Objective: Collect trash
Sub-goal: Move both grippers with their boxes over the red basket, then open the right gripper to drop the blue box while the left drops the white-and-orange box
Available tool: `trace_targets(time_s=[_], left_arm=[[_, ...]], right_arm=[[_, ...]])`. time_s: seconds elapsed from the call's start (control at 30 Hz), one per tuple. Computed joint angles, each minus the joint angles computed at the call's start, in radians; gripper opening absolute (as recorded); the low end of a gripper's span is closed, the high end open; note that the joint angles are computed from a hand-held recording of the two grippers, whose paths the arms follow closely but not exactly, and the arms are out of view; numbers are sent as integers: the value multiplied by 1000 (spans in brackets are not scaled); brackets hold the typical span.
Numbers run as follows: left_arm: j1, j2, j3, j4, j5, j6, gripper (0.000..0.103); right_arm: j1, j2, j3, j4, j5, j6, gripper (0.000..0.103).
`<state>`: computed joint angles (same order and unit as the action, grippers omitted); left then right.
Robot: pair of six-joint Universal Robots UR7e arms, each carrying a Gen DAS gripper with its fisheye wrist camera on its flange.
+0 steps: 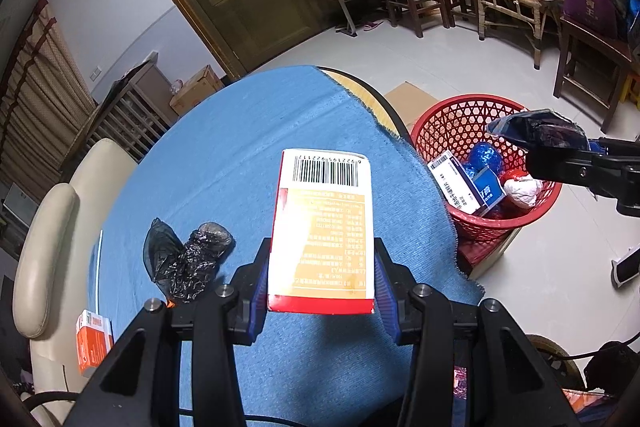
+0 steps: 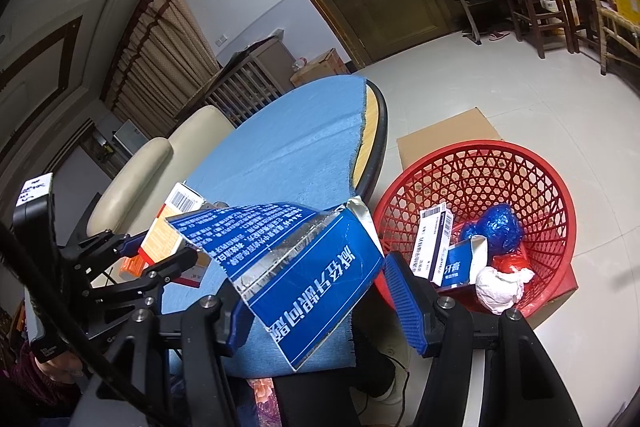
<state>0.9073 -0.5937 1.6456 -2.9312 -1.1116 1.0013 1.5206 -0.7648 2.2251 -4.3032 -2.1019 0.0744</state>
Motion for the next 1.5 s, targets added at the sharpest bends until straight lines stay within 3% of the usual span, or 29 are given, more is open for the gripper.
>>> trace_targets(time_s=[1.5], left_arm=[[-44,62,-16,18,-31,-12,48]], right_arm=[[-30,-11,86,-115,-28,68,63]])
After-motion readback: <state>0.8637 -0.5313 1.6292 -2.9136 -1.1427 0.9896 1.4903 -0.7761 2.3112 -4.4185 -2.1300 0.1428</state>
